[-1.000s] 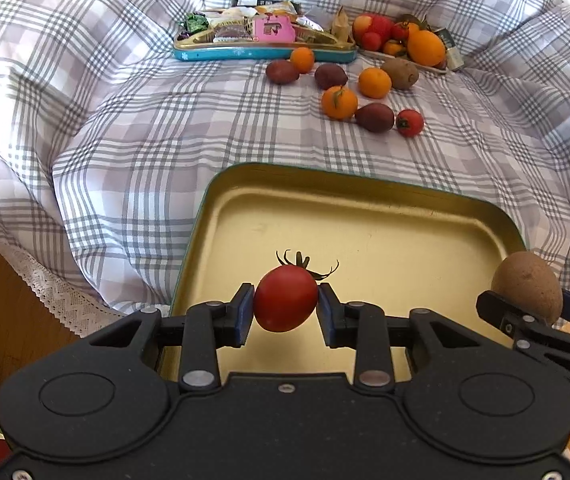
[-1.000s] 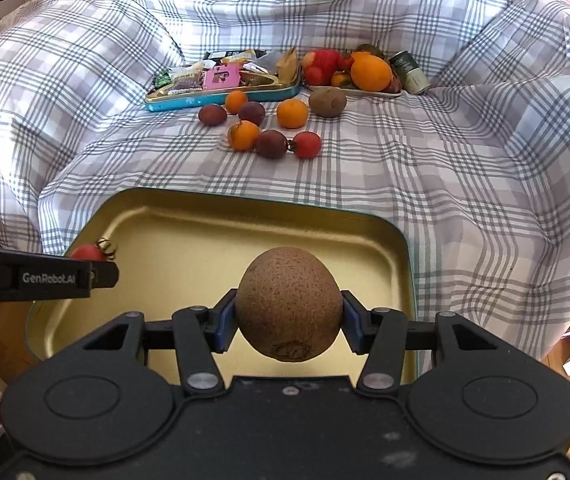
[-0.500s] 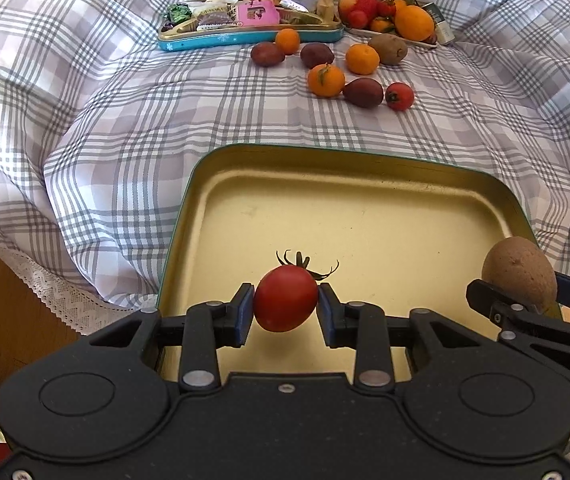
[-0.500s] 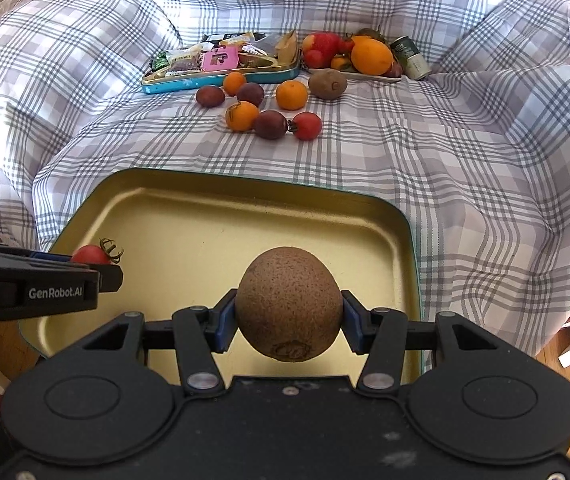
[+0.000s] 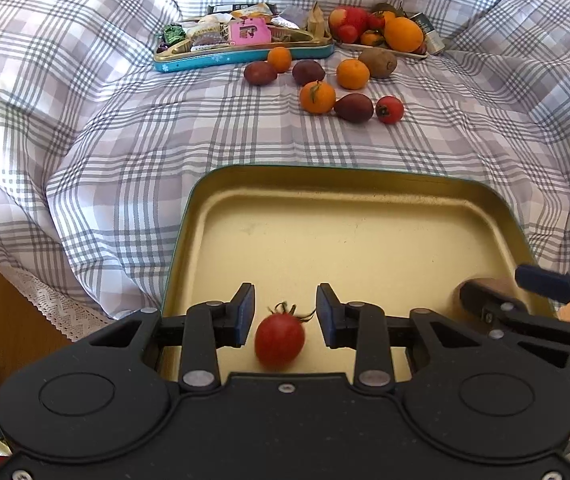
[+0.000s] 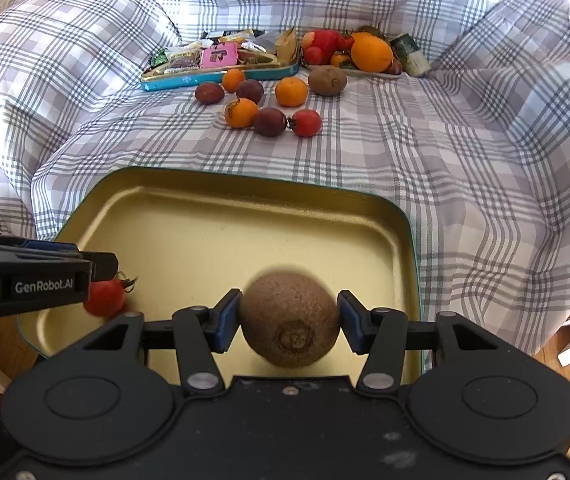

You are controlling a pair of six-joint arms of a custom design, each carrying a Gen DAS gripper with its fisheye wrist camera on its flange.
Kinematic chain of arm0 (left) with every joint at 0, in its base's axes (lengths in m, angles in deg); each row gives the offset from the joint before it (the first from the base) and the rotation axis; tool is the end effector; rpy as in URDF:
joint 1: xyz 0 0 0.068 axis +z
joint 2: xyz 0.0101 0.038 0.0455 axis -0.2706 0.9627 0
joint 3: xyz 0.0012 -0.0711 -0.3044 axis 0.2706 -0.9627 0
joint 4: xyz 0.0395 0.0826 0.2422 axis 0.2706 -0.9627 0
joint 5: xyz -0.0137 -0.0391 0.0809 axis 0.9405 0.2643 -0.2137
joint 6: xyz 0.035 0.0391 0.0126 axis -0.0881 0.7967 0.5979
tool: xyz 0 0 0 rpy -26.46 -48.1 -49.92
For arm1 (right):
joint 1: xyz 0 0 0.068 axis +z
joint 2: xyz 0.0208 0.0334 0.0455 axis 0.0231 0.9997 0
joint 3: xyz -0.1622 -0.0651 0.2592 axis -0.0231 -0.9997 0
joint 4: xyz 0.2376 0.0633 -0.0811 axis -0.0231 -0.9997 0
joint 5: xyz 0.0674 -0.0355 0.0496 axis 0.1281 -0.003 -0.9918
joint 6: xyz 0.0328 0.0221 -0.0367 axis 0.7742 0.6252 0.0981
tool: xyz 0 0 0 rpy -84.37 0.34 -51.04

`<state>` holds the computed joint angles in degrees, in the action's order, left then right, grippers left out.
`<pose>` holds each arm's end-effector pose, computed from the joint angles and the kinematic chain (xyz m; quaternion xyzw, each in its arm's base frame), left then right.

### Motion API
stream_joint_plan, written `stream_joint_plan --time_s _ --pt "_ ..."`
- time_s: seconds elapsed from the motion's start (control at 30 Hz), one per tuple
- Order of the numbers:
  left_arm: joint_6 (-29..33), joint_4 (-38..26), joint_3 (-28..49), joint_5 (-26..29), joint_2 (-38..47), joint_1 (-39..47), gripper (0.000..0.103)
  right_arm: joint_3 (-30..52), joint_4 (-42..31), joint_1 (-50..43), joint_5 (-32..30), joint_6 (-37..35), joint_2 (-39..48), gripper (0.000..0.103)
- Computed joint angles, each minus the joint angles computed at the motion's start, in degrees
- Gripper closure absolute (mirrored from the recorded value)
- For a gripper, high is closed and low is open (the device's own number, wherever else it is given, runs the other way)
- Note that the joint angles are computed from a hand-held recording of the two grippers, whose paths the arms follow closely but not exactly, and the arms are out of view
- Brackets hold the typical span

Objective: Organize fruits
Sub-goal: 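Open the left tool to drop the tomato while the right tool releases the kiwi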

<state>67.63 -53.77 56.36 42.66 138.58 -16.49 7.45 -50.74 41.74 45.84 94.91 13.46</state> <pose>0.1376 0.0040 0.2339 -0.1499 0.9472 0.0399 0.2808 0.1711 0.1408 0.2145 -0.2287 0.9085 0.1045 0.3339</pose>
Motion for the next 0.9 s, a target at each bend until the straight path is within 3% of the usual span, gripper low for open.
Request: stream_joint_plan --time_s 0.1,0.9 --pt "0.4 0.1 0.1 0.6 0.4 0.2 0.061 -0.6 1.2 1.6 2.3 -1.3 -1.5 0.050" --pt "0.2 -0.6 0.6 0.7 1.5 0.4 0.061 -0.5 0.7 0.7 2.6 -0.5 -1.8 0.050"
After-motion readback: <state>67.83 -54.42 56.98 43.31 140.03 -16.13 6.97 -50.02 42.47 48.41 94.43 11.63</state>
